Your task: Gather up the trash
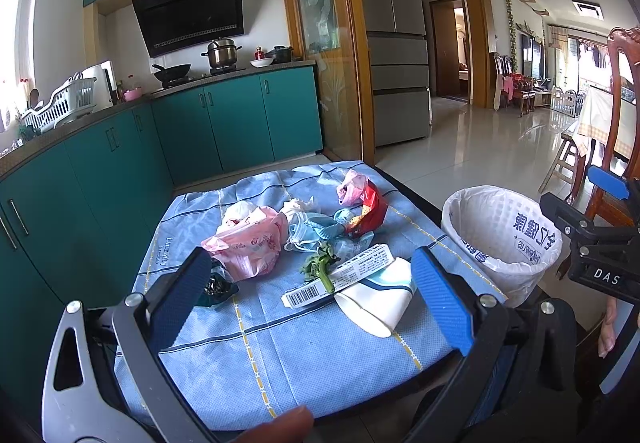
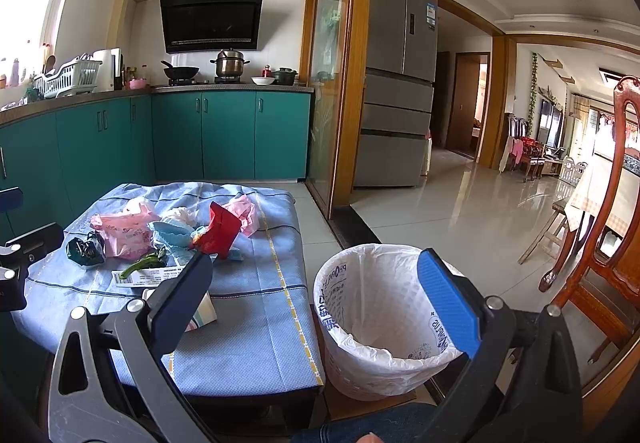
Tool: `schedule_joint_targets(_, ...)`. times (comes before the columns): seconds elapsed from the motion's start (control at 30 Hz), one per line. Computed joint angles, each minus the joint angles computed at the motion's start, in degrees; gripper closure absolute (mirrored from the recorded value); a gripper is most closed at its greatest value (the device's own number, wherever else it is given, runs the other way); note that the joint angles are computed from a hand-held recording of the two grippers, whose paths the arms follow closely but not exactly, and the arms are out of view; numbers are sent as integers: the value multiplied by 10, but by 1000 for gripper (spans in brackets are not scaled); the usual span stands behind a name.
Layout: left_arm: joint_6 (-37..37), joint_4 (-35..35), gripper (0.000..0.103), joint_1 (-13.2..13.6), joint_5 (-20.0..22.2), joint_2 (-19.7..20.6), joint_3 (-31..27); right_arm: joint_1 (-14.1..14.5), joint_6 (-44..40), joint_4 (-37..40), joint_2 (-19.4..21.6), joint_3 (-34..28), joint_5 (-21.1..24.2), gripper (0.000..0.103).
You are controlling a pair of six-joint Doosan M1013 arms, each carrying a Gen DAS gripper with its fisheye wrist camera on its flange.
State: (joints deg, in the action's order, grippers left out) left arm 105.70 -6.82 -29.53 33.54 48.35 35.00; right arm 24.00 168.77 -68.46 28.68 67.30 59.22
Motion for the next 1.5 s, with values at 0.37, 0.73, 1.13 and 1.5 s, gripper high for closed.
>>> schedule_joint_targets(0.37, 3, 1, 3, -2, -26, -10, 19, 3, 8, -11, -1, 2, 1, 3)
schedule_joint_targets(0.73, 3, 0, 3, -2, -28, -11, 21, 4, 6, -16, -2, 3, 2, 3)
schedule_joint_targets(1.13, 7, -5, 3, -1, -30, -14, 26, 7, -1, -19, -2, 0, 2, 3)
schedule_joint_targets(1.5, 6, -4, 3, -1, -30, -15, 27, 8, -2, -23, -2, -1, 0, 3)
